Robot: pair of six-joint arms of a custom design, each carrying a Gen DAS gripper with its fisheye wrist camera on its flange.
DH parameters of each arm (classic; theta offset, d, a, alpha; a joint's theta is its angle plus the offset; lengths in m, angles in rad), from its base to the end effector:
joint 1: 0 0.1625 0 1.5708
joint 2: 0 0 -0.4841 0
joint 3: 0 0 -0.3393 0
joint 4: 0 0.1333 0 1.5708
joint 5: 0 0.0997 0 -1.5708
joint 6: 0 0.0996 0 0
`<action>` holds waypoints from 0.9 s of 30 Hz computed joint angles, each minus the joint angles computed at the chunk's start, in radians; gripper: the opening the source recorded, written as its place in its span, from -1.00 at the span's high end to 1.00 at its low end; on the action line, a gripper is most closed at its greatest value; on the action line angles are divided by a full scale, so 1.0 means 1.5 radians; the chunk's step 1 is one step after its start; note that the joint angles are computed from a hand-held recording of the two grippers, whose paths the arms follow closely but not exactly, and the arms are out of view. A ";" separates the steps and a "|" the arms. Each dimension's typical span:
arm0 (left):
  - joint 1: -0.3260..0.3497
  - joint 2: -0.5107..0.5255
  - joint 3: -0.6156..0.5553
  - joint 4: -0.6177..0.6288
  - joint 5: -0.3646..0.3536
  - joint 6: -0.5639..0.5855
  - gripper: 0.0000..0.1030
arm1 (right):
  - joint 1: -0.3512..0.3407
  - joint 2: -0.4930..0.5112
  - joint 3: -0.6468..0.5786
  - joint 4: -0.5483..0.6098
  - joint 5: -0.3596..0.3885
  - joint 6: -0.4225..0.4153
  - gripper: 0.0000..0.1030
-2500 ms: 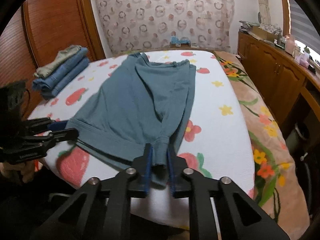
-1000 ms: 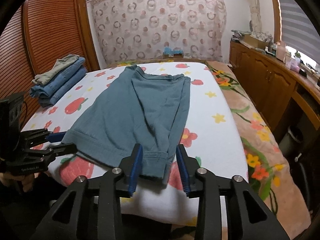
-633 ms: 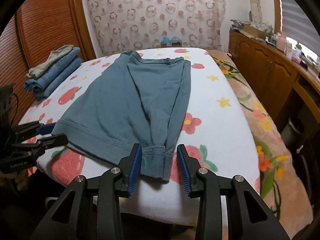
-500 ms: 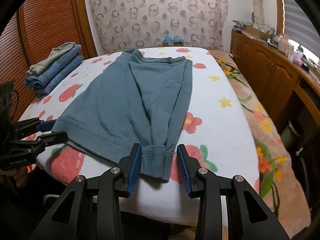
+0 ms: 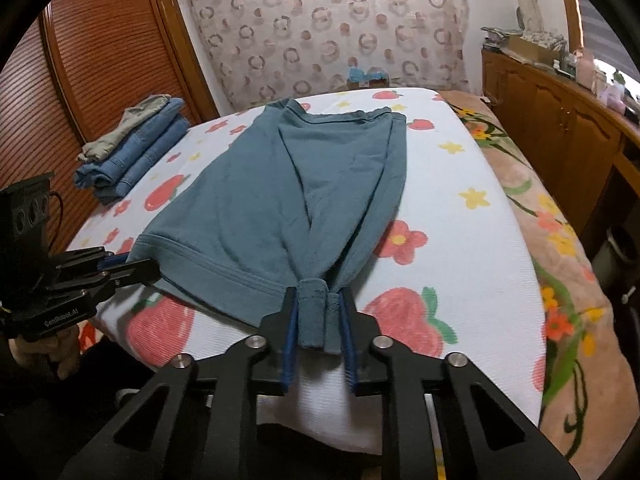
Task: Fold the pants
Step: 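Grasp the blue-grey shorts' hem with both grippers side by side, then lift the held hem high off the bed with both grippers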
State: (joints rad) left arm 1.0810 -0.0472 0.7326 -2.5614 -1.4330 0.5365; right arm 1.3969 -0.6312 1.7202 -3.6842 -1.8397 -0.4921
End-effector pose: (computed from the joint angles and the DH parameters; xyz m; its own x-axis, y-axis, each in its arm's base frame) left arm -0.2800 -0.8377 -0.0936 -0.5386 0.7994 -0.2662 0.8424 0.5038 -0.1913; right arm -0.0128 -0.6901 0.1828 -0.8447 0.1023 0.5254 -0.3508 0.6355 -0.6878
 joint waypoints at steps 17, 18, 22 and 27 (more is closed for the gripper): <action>-0.027 -0.085 0.077 -0.130 -0.069 0.038 0.78 | 0.044 -0.026 0.037 -0.112 0.076 -0.065 0.78; -0.028 -0.088 0.074 -0.135 -0.071 0.041 0.78 | 0.047 -0.028 0.038 -0.119 0.080 -0.070 0.78; -0.034 -0.097 0.052 -0.146 -0.089 0.042 0.78 | 0.071 -0.042 0.037 -0.140 0.095 -0.099 0.78; -0.040 -0.109 0.031 -0.158 -0.090 0.056 0.78 | 0.098 -0.049 0.029 -0.152 0.103 -0.132 0.78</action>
